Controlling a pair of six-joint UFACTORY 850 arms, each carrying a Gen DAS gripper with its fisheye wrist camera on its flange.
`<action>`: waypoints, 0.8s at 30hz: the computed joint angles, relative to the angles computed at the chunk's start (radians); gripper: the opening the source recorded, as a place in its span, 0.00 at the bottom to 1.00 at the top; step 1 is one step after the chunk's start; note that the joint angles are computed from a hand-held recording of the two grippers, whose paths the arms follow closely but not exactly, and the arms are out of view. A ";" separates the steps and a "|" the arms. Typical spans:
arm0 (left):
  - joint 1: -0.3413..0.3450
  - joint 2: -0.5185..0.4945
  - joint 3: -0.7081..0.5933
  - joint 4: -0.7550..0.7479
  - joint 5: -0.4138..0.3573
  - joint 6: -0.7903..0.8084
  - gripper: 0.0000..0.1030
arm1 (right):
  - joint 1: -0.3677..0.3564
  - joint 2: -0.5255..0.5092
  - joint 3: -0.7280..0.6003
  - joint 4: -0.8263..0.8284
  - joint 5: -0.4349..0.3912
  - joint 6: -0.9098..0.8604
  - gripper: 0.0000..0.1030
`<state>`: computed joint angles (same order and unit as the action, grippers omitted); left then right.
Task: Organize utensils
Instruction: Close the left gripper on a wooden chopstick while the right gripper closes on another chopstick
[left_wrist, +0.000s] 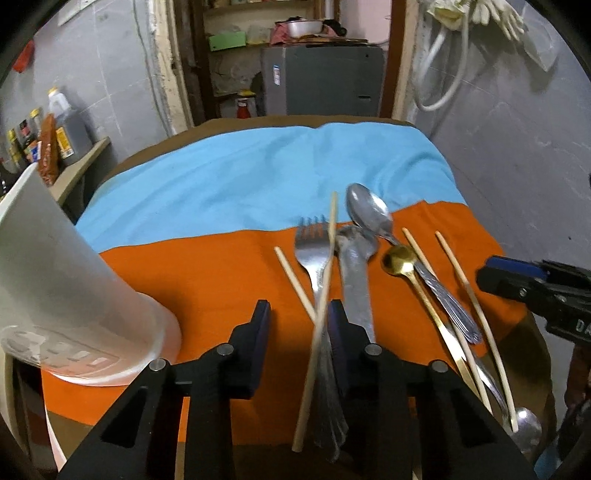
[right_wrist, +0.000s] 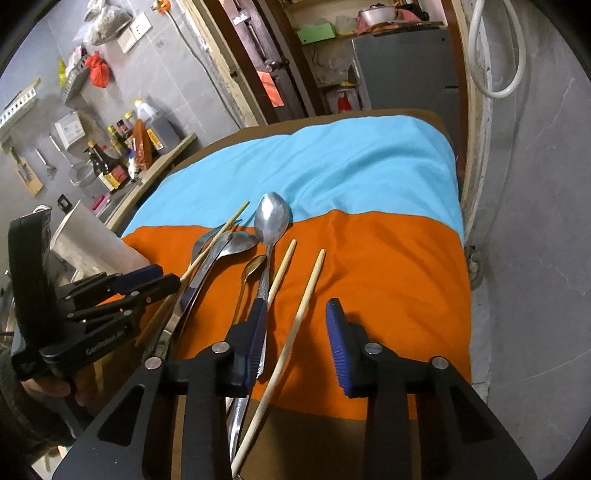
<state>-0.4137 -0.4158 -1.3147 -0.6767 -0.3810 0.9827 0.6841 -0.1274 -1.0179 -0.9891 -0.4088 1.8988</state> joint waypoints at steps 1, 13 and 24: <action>-0.002 0.000 0.002 0.001 -0.005 0.005 0.26 | -0.002 0.000 0.001 0.005 0.008 -0.008 0.27; 0.023 -0.006 -0.019 -0.059 -0.134 -0.065 0.03 | -0.044 -0.008 0.018 0.212 0.142 -0.130 0.17; 0.092 0.088 0.087 -0.200 -0.179 -0.088 0.03 | -0.041 -0.005 0.022 0.262 0.155 -0.161 0.06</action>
<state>-0.3216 -0.3282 -1.2273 -0.8772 -0.5602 0.8950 0.6436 -0.1328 -0.9964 -0.7271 -0.2536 1.7377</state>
